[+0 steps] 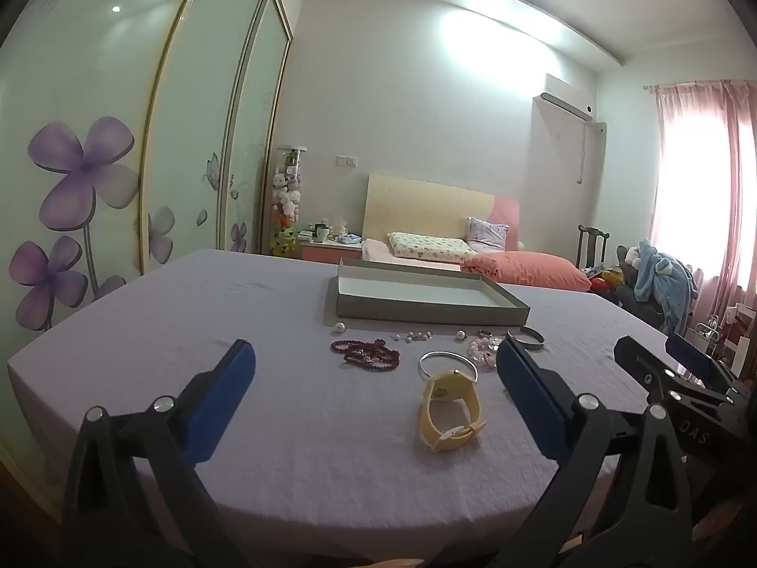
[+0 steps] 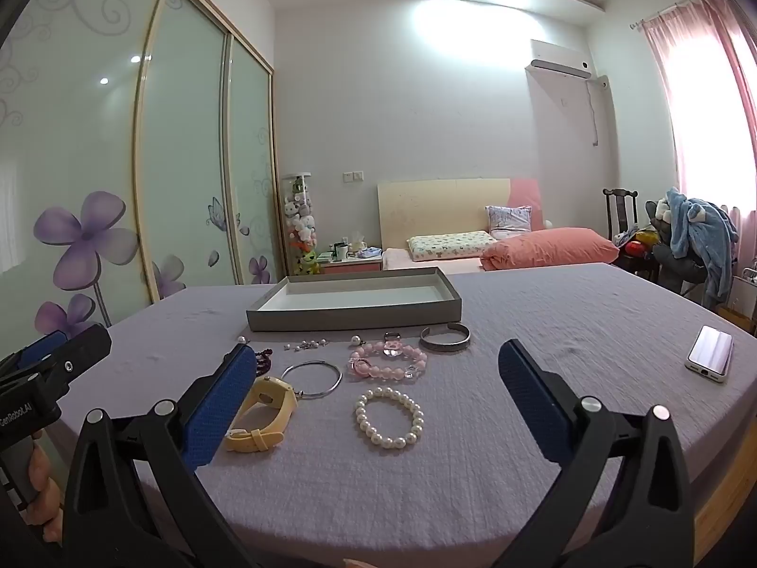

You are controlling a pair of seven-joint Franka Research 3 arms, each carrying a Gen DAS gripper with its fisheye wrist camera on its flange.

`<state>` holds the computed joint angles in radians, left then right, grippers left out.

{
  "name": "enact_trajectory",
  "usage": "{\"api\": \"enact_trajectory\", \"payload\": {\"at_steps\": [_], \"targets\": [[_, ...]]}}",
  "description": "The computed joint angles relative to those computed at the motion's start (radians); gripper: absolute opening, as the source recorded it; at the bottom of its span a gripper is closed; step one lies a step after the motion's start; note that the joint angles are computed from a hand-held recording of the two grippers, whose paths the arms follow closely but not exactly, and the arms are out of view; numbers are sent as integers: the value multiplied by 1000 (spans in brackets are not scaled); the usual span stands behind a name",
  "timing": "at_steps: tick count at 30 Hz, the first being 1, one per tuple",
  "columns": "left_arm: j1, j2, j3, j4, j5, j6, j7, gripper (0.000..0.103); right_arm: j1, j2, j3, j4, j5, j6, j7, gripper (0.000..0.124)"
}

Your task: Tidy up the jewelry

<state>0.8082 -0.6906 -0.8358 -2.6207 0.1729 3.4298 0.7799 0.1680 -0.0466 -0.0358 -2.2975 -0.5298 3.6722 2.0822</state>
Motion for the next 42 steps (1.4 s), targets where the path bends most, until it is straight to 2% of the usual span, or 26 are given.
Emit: {"api": "enact_trajectory", "payload": {"at_steps": [42], "targets": [[-5,15,7,-6,-30,11,37,99,1,-1,-1,2,-5,-5,7,101]]}}
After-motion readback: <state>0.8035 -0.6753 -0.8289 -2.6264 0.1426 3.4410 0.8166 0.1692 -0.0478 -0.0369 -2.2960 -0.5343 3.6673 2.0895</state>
